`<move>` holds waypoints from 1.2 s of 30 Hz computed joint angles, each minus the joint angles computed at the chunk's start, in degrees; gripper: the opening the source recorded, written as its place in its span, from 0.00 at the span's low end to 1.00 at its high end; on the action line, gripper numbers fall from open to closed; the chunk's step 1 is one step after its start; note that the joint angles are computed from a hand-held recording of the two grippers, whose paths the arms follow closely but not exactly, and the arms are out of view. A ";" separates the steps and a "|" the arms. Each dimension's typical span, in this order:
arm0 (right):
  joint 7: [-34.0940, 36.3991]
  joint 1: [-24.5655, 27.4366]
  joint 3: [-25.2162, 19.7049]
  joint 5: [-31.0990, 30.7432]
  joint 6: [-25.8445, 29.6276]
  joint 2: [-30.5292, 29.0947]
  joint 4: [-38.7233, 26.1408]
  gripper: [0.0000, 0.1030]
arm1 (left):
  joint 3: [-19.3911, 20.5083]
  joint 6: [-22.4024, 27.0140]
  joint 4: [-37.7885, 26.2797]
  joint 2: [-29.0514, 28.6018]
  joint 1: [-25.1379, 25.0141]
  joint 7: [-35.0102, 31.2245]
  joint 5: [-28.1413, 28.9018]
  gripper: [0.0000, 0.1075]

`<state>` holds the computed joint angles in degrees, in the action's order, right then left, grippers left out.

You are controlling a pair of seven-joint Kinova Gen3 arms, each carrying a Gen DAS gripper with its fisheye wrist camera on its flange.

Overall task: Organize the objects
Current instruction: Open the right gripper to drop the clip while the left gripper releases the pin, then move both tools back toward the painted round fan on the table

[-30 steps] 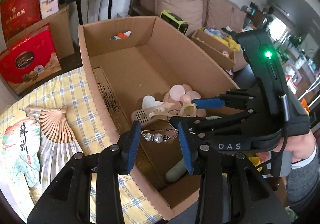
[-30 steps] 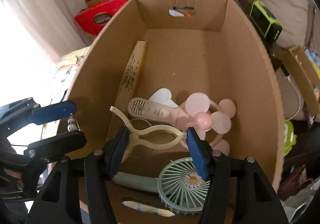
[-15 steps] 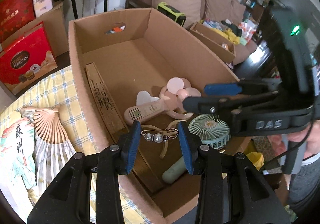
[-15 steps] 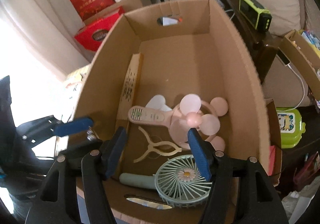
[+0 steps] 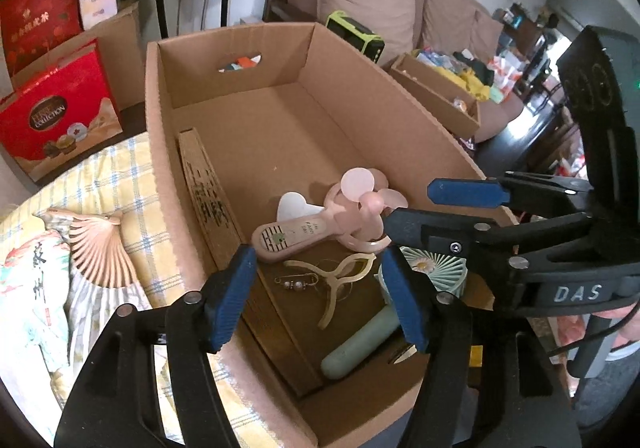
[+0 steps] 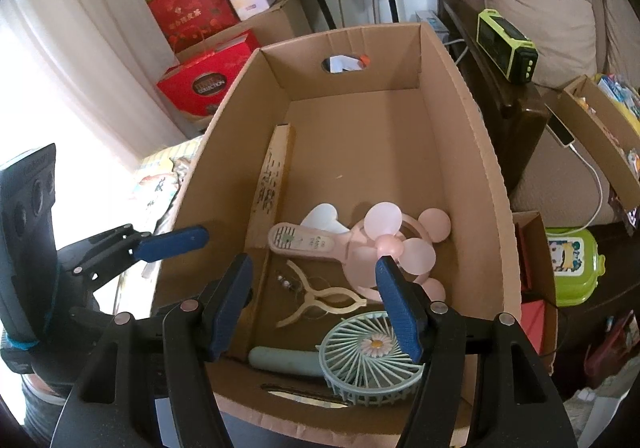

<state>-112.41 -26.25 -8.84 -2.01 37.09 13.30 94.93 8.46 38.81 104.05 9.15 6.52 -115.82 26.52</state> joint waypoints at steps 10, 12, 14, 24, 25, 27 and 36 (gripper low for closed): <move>-4.02 -3.06 0.77 5.13 0.06 -0.72 -0.34 0.65 | -2.84 0.63 2.84 -5.91 -2.69 -2.46 4.02 0.78; -5.73 -4.20 1.04 7.19 0.45 -0.70 -0.56 0.68 | -3.61 0.12 3.49 -6.82 -2.99 -1.83 4.29 0.82; -9.00 -6.21 1.80 10.96 1.06 -0.69 -0.79 0.72 | -4.28 0.18 3.67 -7.29 -3.35 -1.53 4.45 0.82; -15.97 -9.83 1.23 19.28 1.51 -0.97 -1.31 0.83 | -6.07 -1.43 6.09 -10.36 -4.20 2.19 0.98 0.93; -16.51 -10.20 1.13 19.76 1.49 -1.02 -1.36 0.84 | -6.35 -1.48 6.44 -10.88 -4.30 2.41 0.62 0.94; -17.41 -10.98 0.96 20.85 1.66 -0.83 -1.79 0.86 | -6.78 -1.65 6.97 -11.53 -4.39 2.75 0.18 0.96; -18.10 -14.01 -0.13 23.47 2.83 0.33 -3.81 1.00 | -9.88 -1.82 10.17 -15.34 -5.83 4.28 -2.41 0.96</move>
